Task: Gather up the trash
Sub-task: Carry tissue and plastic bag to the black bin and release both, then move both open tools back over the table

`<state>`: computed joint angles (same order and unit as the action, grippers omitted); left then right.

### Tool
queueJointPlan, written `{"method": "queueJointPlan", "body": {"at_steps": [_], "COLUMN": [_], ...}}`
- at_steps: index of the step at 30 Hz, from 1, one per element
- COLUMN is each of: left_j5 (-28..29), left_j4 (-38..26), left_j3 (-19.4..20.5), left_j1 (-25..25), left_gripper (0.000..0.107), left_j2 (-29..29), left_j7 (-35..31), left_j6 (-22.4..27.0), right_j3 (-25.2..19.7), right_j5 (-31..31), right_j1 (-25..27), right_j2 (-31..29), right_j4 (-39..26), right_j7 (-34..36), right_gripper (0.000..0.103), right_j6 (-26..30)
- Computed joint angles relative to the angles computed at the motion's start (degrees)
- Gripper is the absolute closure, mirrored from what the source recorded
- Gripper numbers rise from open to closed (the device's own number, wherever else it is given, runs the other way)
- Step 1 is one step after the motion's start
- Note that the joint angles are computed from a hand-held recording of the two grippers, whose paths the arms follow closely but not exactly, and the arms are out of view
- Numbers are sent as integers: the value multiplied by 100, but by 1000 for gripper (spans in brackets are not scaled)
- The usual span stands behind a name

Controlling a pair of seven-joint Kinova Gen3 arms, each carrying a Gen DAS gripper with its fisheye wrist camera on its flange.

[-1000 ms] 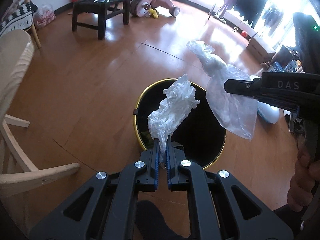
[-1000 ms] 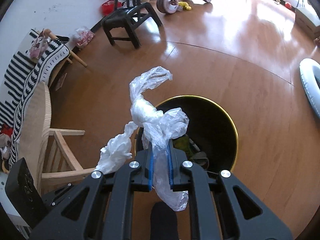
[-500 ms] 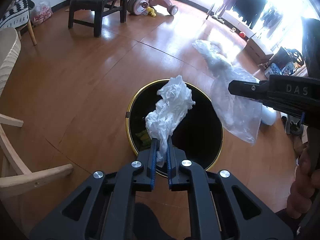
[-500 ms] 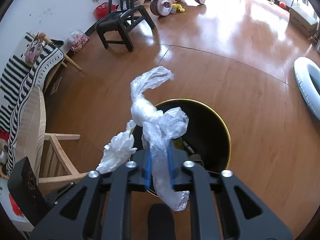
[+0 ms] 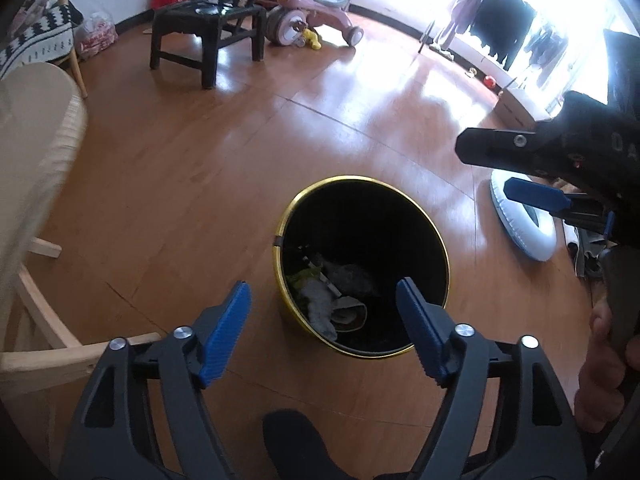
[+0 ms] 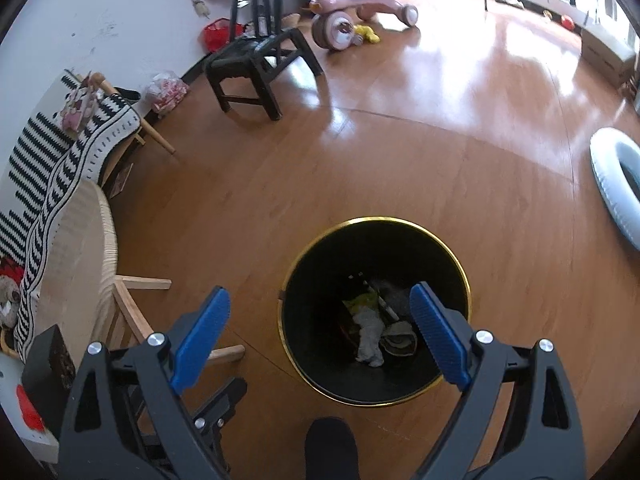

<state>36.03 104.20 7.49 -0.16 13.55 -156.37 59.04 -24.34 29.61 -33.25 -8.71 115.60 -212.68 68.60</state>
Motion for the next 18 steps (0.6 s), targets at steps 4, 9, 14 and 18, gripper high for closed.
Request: {"method": "queueJointPlan", "body": {"at_steps": [4, 9, 14, 18], "left_j5": [218, 588, 923, 992], "left_j4": [-289, -764, -1459, -1992], "left_j3": [-192, -579, -1028, -1183], "left_j1": [-443, -1144, -2013, -2610], "left_gripper": [26, 21, 18, 18], "left_j2": [-160, -325, -214, 21], "left_j7": [-266, -723, -1046, -1057], "left_j6": [536, 1210, 1554, 1445], "right_j3": [-69, -89, 376, 553], "right_j5": [363, 959, 1591, 1721], "right_j1": [-122, -380, -1105, -1286], "right_j2": [267, 926, 1829, 2600], "right_j4": [-481, -1583, -2874, -3935], "right_j7": [63, 530, 1408, 2208], "right_gripper": [15, 15, 15, 15], "right_j6": [196, 507, 655, 228]}}
